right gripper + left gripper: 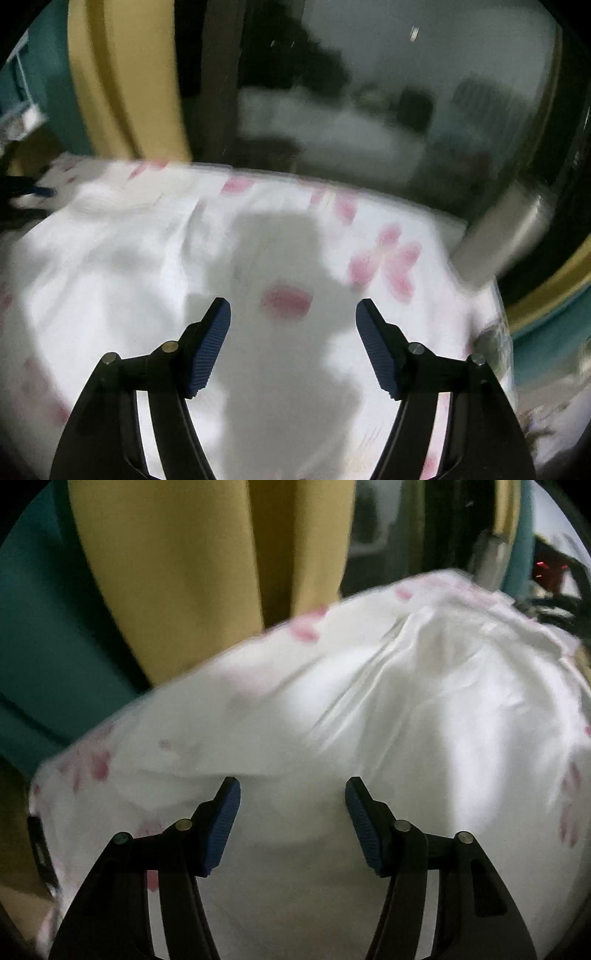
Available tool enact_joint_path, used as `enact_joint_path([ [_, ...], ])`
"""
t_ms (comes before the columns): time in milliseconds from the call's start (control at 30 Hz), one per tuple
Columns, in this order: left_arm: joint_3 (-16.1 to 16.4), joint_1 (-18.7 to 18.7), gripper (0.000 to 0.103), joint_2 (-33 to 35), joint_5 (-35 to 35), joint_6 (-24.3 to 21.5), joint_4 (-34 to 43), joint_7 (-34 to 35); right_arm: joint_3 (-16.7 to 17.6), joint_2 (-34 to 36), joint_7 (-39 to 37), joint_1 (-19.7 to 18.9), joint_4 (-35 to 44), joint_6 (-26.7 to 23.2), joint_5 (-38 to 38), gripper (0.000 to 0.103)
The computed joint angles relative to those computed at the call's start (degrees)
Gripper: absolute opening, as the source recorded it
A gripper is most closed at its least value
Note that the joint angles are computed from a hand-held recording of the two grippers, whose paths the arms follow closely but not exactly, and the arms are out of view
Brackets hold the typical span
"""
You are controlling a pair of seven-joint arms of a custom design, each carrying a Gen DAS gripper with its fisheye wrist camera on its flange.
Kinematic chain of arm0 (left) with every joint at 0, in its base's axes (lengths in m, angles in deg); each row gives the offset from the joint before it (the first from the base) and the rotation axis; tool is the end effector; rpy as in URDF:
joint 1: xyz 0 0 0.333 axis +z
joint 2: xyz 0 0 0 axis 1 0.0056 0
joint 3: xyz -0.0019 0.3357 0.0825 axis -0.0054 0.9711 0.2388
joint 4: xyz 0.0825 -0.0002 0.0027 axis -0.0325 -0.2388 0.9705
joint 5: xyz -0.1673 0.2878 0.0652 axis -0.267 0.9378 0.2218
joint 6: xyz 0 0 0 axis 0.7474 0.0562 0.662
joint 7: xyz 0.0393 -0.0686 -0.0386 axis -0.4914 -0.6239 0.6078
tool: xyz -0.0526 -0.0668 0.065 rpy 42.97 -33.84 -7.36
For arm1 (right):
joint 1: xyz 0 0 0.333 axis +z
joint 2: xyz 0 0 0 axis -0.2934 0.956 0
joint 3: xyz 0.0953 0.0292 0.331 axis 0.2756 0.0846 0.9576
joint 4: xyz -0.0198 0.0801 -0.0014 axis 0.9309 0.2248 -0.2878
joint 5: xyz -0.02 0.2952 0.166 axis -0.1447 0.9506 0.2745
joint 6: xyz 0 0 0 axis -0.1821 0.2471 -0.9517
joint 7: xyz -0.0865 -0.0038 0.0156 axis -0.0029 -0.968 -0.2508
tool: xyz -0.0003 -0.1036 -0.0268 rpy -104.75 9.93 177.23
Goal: Fold large clothes
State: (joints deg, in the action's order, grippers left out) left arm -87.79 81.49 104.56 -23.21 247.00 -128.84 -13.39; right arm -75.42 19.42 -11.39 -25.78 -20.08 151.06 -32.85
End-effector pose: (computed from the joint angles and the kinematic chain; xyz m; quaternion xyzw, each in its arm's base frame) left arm 0.6173 -0.1258 0.3424 -0.6048 0.7401 -0.2012 0.2146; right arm 0.7005 -0.0329 0.3669 -0.8344 0.4088 -0.2040 0.3084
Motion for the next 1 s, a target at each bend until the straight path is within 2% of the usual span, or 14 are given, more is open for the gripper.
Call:
enact_joint_path([
  [67, -4.1, 4.2, 0.063, 1.1, -2.7, 1.2, 0.6, 1.8, 0.1, -0.7, -2.9, -1.1, -3.6, 0.2, 0.1, 0.07],
  [100, -4.6, 4.6, 0.064, 1.4, -4.9, 0.8, 0.9, 3.0, 0.3, -1.0, -4.0, -1.1, -5.1, 0.9, 0.3, 0.07],
  [167, -0.5, 1.6, 0.065, 1.7, -3.9, -0.8, 2.3, -0.5, 1.4, -1.0, -6.8, -2.3, -6.5, 0.3, 1.5, 0.07],
  [233, 1.4, 0.3, 0.065, 2.1, -3.3, -1.8, 3.6, -2.0, 1.4, -0.9, -8.8, -2.3, -6.9, 0.3, 2.0, 0.071],
  [333, 4.9, -1.8, 0.065, 2.9, -1.4, -2.1, 4.8, -5.6, 0.3, 1.0, -8.7, -0.1, -4.9, 5.6, 1.5, 0.07],
  [400, 7.1, -2.9, 0.065, 3.7, -0.1, -2.6, 6.2, -8.1, 0.9, 2.4, -7.7, -0.3, -2.5, 7.9, 1.4, 0.07],
  [600, 11.6, -4.6, 0.065, 6.6, 5.1, -4.3, 11.3, -15.9, -5.8, 11.1, 11.1, 3.6, 13.2, 6.3, -6.7, 0.07],
  [700, 14.8, -6.2, 0.065, 7.3, 7.8, -5.8, 12.7, -22.1, -10.2, 15.4, 21.2, 5.7, 20.5, 5.0, -10.7, 0.07],
  [733, 15.7, -6.5, 0.065, 7.1, 8.8, -5.4, 12.3, -24.3, -9.8, 16.2, 23.2, 5.5, 21.8, 5.4, -12.2, 0.07],
  [767, 17.1, -7.4, 0.065, 6.8, 10.4, -5.3, 11.9, -26.6, -8.7, 15.8, 21.8, 5.0, 21.1, 7.1, -11.5, 0.07],
  [833, 21.1, -10.3, 0.065, 5.6, 15.1, -3.7, 10.2, -32.1, -7.7, 14.6, 20.5, 5.0, 18.1, 12.4, -12.7, 0.07],
  [900, 23.2, -12.1, 0.065, 4.2, 19.3, -2.2, 8.8, -35.7, -7.0, 13.4, 20.5, 5.0, 15.3, 16.5, -13.8, 0.071],
  [967, 22.1, -11.4, 0.065, 2.7, 21.8, 0.5, 7.8, -36.6, -4.8, 12.2, 20.2, 3.7, 13.2, 18.4, -14.6, 0.071],
  [1000, 19.6, -9.8, 0.065, 2.0, 22.0, 1.0, 7.8, -34.8, -3.2, 11.8, 19.8, 2.6, 12.5, 19.1, -15.0, 0.071],
])
